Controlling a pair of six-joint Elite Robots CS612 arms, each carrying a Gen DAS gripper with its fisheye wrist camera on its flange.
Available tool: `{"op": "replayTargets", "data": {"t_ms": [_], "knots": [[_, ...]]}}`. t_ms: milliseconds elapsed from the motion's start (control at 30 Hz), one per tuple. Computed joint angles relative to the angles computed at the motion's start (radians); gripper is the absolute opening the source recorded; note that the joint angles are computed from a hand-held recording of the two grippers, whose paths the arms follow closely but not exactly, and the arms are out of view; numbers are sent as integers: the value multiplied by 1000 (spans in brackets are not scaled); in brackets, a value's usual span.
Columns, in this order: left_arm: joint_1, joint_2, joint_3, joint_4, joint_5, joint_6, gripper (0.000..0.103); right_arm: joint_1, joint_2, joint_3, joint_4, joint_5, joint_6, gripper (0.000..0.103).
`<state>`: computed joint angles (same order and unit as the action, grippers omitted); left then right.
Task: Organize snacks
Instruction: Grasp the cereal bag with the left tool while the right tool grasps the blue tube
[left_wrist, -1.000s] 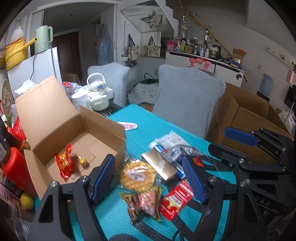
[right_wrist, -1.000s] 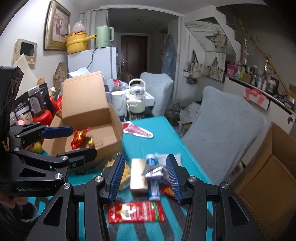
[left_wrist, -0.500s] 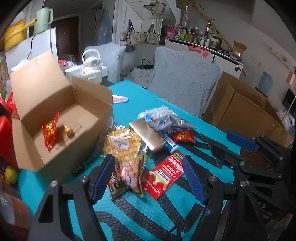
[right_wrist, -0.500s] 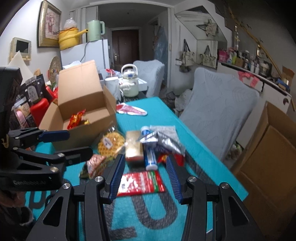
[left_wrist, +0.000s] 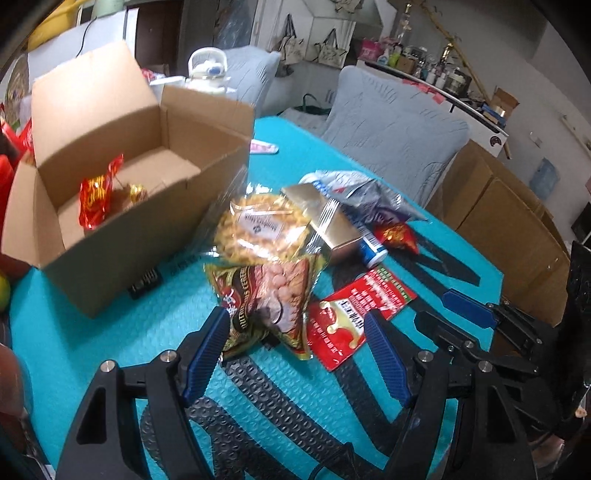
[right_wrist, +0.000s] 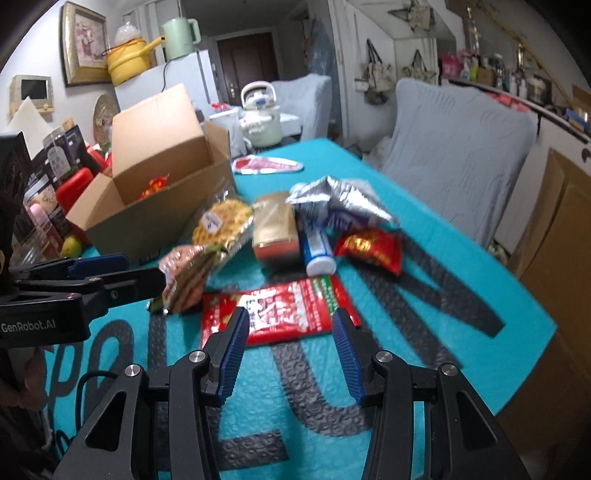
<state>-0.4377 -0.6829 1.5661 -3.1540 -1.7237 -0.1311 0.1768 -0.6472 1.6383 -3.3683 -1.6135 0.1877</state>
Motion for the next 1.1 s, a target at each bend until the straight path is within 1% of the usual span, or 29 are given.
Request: {"op": "replayTargets", "data": {"t_ms": [100, 167, 233, 300, 433, 533, 667, 767, 833, 900, 967, 1033, 1067, 1100], "knots": [[0, 14, -18, 18, 4, -12, 75, -5, 10, -14, 14, 13, 0, 46], [-2, 25, -34, 33, 19, -15, 75, -9, 15, -23, 28, 12, -3, 46], [-7, 35, -52, 58, 54, -22, 75, -15, 21, -34, 43, 15, -4, 46], [-7, 45, -70, 81, 69, -31, 75, -21, 26, -44, 55, 17, -2, 46], [-2, 66, -110, 147, 64, -52, 75, -36, 37, -65, 77, 34, 1, 46], [-5, 77, -130, 166, 101, -45, 75, -43, 47, -89, 100, 47, -7, 46], [6, 97, -164, 208, 53, -69, 75, -52, 62, -120, 123, 81, -21, 46], [5, 104, -167, 189, 61, -60, 75, -59, 71, -145, 159, 108, -10, 46], [1, 103, -165, 184, 76, -42, 68, -68, 77, -158, 181, 145, 1, 46], [-4, 100, -161, 184, 84, -18, 60, -72, 79, -159, 174, 166, 13, 46], [-3, 97, -157, 183, 76, -18, 58, -73, 83, -167, 171, 171, 15, 46], [0, 98, -159, 182, 63, -23, 57, -70, 88, -177, 164, 168, 6, 37], [1, 97, -159, 182, 58, -26, 56, -68, 90, -184, 173, 159, 3, 28], [2, 96, -156, 181, 55, -27, 55, -66, 92, -188, 177, 156, 0, 28]]}}
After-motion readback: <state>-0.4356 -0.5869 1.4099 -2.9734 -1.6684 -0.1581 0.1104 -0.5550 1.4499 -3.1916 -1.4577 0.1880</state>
